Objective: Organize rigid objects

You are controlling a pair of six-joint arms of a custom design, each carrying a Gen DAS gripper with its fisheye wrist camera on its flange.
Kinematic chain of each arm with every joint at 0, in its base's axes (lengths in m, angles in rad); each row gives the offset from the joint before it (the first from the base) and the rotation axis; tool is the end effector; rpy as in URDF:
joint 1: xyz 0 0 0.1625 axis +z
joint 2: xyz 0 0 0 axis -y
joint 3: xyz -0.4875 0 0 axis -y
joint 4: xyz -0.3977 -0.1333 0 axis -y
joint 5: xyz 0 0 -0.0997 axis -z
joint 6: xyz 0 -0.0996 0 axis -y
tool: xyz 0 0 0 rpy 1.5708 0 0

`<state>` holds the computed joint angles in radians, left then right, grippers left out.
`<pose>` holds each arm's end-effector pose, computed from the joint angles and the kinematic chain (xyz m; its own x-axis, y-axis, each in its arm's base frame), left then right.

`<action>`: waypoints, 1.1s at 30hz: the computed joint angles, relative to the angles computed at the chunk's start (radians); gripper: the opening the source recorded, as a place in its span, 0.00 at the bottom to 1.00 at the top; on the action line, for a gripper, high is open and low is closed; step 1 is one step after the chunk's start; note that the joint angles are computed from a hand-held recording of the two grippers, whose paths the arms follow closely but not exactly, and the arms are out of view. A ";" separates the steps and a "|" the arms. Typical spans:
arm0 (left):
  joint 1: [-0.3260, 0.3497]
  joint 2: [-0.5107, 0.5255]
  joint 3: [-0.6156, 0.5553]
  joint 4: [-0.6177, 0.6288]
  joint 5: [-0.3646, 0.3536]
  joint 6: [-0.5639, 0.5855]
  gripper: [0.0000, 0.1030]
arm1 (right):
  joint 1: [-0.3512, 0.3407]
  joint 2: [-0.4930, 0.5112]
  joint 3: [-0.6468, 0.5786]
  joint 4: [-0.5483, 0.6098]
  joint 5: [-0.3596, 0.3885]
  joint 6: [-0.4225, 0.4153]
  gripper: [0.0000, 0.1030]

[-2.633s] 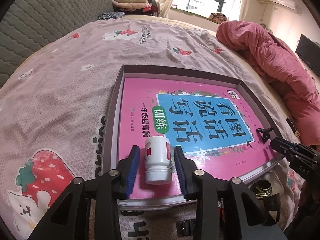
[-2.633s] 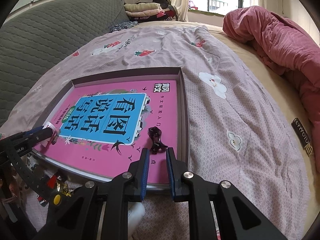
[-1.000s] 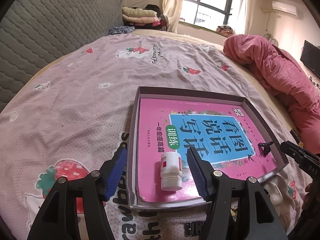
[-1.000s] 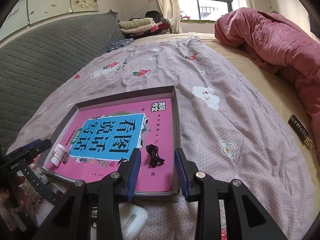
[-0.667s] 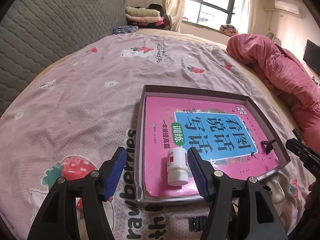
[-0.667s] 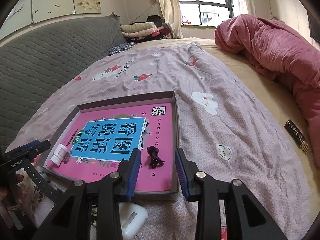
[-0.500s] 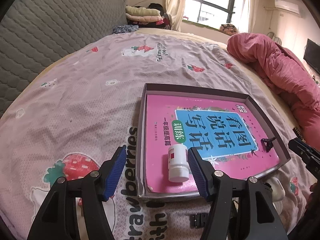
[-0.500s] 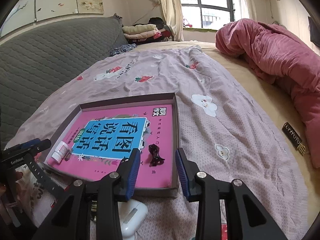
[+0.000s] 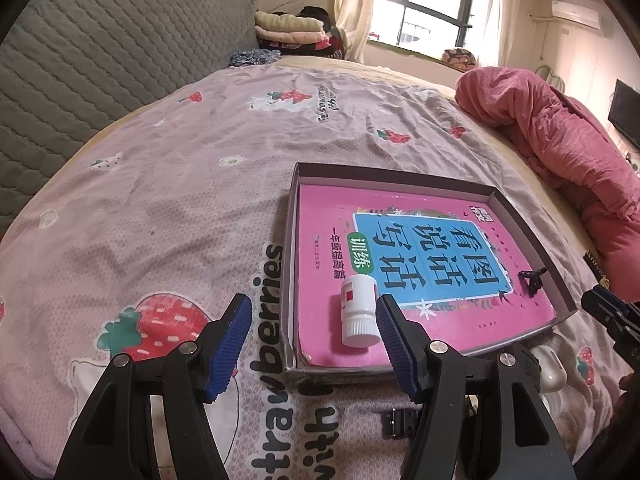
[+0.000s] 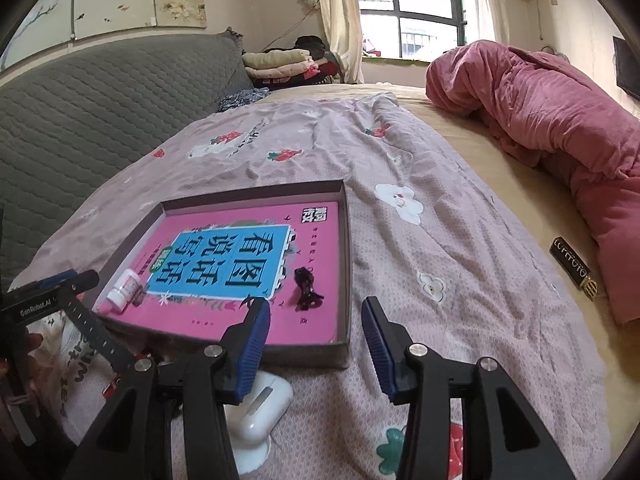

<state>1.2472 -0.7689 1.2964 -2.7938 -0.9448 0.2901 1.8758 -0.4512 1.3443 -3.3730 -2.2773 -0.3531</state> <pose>-0.0798 -0.8405 0.3032 -0.7808 0.1141 -0.6143 0.4878 0.7256 -0.4853 0.3084 -0.7511 0.0974 -0.7613 0.0414 0.6471 -0.4772 0.6399 -0.6023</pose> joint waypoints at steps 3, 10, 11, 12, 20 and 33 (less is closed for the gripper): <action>-0.002 -0.009 0.012 0.001 -0.001 -0.005 0.65 | 0.005 -0.001 0.007 0.000 -0.008 -0.006 0.46; -0.005 -0.030 0.036 0.011 -0.003 -0.025 0.65 | 0.013 -0.009 0.027 -0.005 -0.022 0.006 0.46; -0.005 -0.032 0.040 0.011 -0.003 -0.025 0.65 | 0.013 -0.011 0.030 -0.006 -0.023 0.010 0.46; -0.006 -0.035 0.045 0.011 -0.003 -0.025 0.65 | 0.013 -0.013 0.032 -0.004 -0.024 0.015 0.46; -0.019 -0.060 0.086 -0.010 -0.011 -0.011 0.65 | 0.017 -0.025 0.057 -0.019 -0.033 0.026 0.47; -0.038 -0.100 0.161 0.031 0.003 -0.006 0.65 | 0.031 -0.037 0.089 -0.038 -0.039 0.023 0.47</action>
